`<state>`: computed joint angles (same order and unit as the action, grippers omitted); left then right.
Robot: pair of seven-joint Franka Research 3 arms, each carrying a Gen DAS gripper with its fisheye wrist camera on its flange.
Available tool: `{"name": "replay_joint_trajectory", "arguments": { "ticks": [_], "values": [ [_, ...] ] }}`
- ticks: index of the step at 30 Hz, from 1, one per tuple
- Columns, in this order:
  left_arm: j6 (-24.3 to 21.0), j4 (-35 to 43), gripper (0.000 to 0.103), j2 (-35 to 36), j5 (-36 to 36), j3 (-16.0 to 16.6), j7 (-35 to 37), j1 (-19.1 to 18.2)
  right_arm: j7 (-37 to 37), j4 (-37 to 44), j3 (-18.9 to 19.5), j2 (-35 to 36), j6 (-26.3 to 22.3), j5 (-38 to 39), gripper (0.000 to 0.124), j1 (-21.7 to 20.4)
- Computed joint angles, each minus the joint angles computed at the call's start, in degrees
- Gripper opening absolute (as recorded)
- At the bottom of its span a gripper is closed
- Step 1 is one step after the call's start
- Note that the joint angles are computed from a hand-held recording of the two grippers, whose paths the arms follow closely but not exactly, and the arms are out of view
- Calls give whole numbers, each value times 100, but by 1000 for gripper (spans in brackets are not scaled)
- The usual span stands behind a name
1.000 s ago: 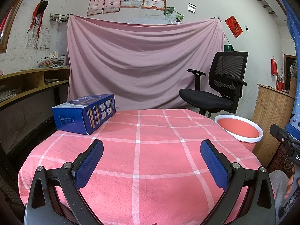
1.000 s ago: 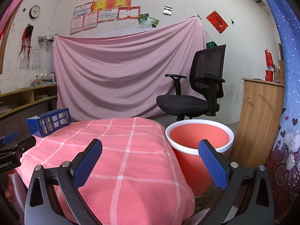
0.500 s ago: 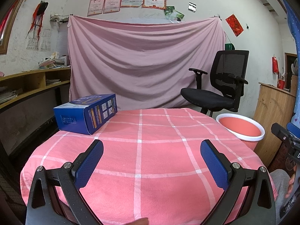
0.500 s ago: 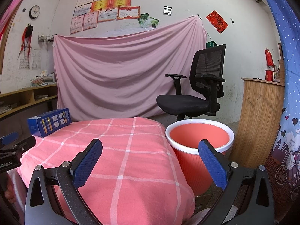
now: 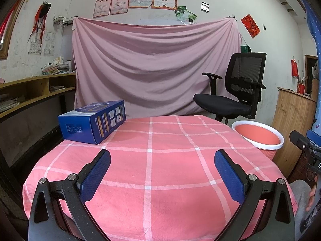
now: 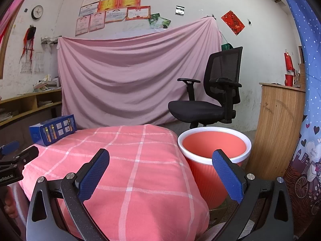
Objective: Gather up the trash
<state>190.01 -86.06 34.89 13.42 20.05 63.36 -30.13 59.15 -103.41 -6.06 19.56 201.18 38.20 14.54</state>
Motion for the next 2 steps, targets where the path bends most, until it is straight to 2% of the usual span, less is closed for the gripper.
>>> {"name": "replay_joint_trajectory", "arguments": {
  "ticks": [2],
  "values": [
    [-12, -2, 101, -5, -4, -11, 2, 7, -8, -5, -4, -6, -4, 15, 103, 11]
  ]
}}
